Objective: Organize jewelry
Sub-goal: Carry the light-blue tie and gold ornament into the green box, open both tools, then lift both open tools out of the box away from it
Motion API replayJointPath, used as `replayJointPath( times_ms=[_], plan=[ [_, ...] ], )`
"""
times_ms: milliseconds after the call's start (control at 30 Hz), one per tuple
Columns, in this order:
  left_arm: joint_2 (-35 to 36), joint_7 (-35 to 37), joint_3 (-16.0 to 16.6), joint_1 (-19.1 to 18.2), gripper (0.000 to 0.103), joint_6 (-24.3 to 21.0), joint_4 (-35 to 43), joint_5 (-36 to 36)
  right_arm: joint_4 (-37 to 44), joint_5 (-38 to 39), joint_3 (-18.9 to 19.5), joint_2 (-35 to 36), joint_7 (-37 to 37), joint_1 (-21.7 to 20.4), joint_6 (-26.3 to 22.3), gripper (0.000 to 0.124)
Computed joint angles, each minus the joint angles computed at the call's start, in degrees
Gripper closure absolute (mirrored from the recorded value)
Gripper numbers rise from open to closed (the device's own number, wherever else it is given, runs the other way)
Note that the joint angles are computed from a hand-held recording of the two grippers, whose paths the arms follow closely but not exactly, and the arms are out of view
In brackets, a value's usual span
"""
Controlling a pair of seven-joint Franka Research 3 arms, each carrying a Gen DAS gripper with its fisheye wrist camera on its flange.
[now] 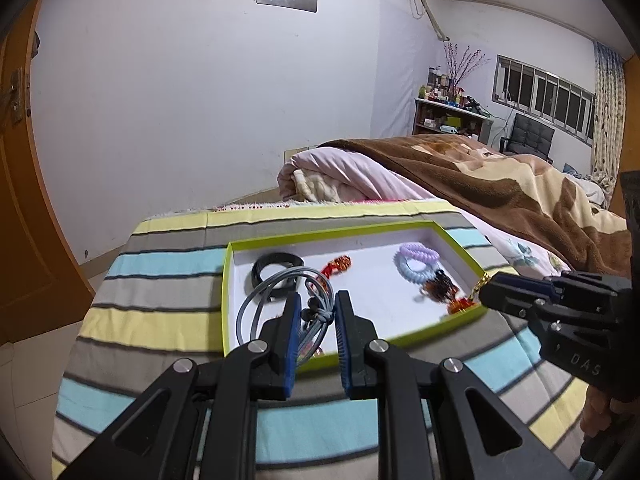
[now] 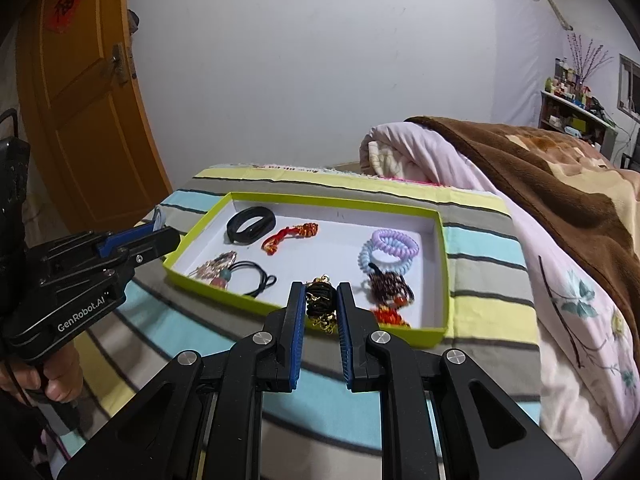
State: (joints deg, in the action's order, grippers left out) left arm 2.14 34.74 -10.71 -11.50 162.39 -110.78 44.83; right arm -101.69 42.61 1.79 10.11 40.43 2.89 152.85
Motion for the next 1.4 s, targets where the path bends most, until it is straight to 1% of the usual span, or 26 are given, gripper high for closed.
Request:
replayJointPath(
  times_ms=[300,500,633,767,833,900,1000,1100,1200,1400],
  plan=[
    [5.8,4.4,1.5,0.1,0.085,-1.1,4.8,-4.0,8.7,-6.4,0.4,8.1,6.0,0.4,-1.6,0.108],
    [8.6,7.1,2.3,-0.3,0.085,-1.9,6.6,-7.0,14.4,-11.2,0.4,13.4,10.8,0.3,-3.6,0.108],
    [10.0,9.6,2.2,-0.2,0.085,-2.1,7.6,-9.8,17.4,-13.6,0.5,16.0,13.3,0.0,-5.7,0.108],
    [11.1,13.7,1.7,0.1,0.085,-2.9,8.4,-14.0,18.7,-15.7,0.5,17.1,14.8,0.0,-7.3,0.107],
    [11.4,14.8,1.7,0.0,0.085,-2.8,8.5,-14.9,18.6,-16.1,0.7,17.1,14.5,-0.2,-7.3,0.105],
    [11.3,15.8,1.7,-0.1,0.085,-2.6,8.4,-15.9,17.8,-15.9,1.1,16.5,13.9,-0.4,-6.7,0.098],
    [10.6,15.1,2.4,-0.6,0.084,-1.6,7.7,-15.1,16.6,-14.8,1.7,15.5,12.7,-0.8,-5.8,0.089],
    [9.4,13.8,2.8,-0.9,0.078,-0.4,6.7,-14.1,15.1,-14.0,1.8,14.1,12.2,-0.9,-4.9,0.087],
    [8.2,11.7,3.2,-1.2,0.078,-0.1,5.8,-12.1,13.2,-12.5,2.1,12.4,10.8,-1.2,-4.4,0.087],
    [4.5,7.7,2.8,-1.0,0.077,0.3,2.4,-8.9,7.0,-8.6,2.2,7.0,7.2,-1.3,-1.9,0.087]
  ],
)
